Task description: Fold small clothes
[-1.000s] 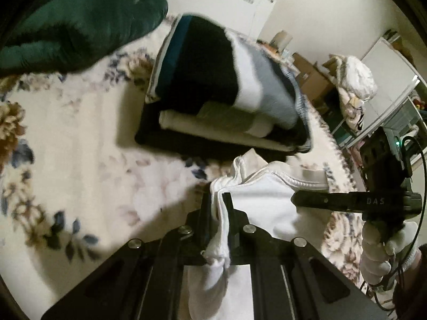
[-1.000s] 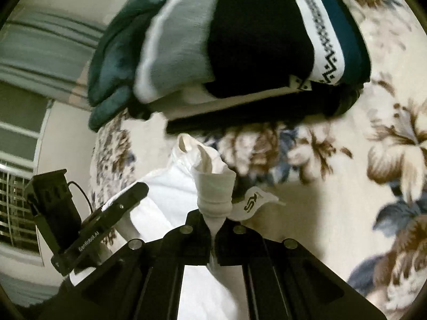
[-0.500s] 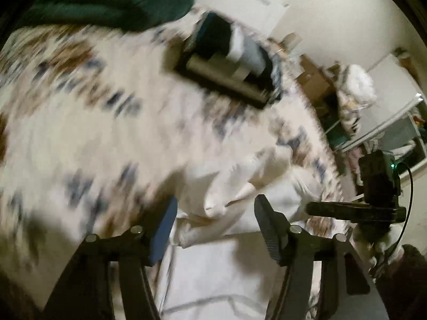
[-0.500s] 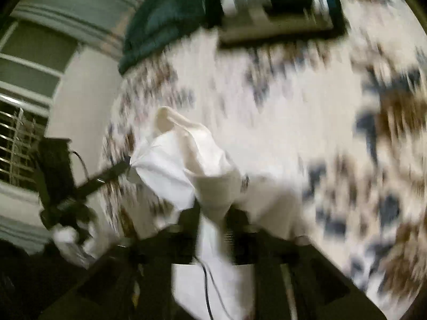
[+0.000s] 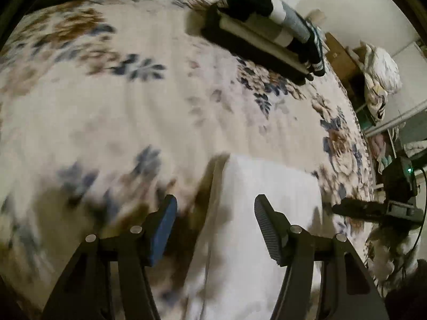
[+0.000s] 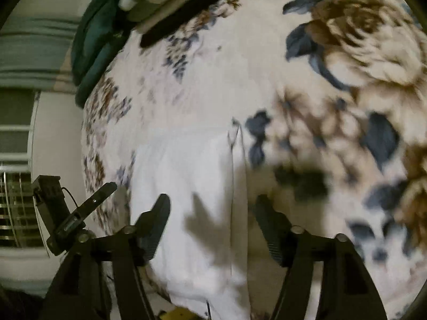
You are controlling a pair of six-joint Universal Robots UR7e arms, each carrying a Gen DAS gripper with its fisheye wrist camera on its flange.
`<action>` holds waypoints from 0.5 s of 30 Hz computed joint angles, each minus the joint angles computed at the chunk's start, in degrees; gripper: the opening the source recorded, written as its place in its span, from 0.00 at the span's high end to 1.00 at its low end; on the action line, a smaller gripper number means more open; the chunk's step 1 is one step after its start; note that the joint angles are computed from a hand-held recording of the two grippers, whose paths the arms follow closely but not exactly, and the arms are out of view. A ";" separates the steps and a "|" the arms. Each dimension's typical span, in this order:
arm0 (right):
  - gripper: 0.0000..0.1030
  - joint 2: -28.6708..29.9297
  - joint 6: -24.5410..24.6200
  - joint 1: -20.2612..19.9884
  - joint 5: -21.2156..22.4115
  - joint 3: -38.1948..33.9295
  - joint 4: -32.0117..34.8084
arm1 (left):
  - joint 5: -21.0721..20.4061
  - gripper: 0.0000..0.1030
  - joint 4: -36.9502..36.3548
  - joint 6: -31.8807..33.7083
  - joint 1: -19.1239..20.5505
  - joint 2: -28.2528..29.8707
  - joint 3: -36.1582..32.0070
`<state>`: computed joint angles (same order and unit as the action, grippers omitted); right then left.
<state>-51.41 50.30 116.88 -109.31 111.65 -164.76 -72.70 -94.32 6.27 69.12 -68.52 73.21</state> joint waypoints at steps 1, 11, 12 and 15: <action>0.32 1.28 -0.40 -1.51 1.07 -0.70 -1.13 | -1.51 0.44 0.62 0.72 0.65 2.18 -1.33; 0.64 6.93 -1.99 -8.92 14.36 -0.96 -12.91 | -4.76 0.81 -2.29 0.64 1.30 5.89 -0.52; 0.74 7.27 -1.57 -8.61 13.52 -1.64 -12.56 | -4.89 0.82 -2.61 0.29 1.29 5.85 -0.65; 0.87 7.76 -1.04 -7.45 11.10 -3.26 -12.09 | -5.32 0.85 -2.80 -0.95 1.00 6.07 -1.95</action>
<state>-43.65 49.26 109.44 -98.21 108.38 -176.84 -78.02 -97.11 5.32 70.13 -62.45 71.26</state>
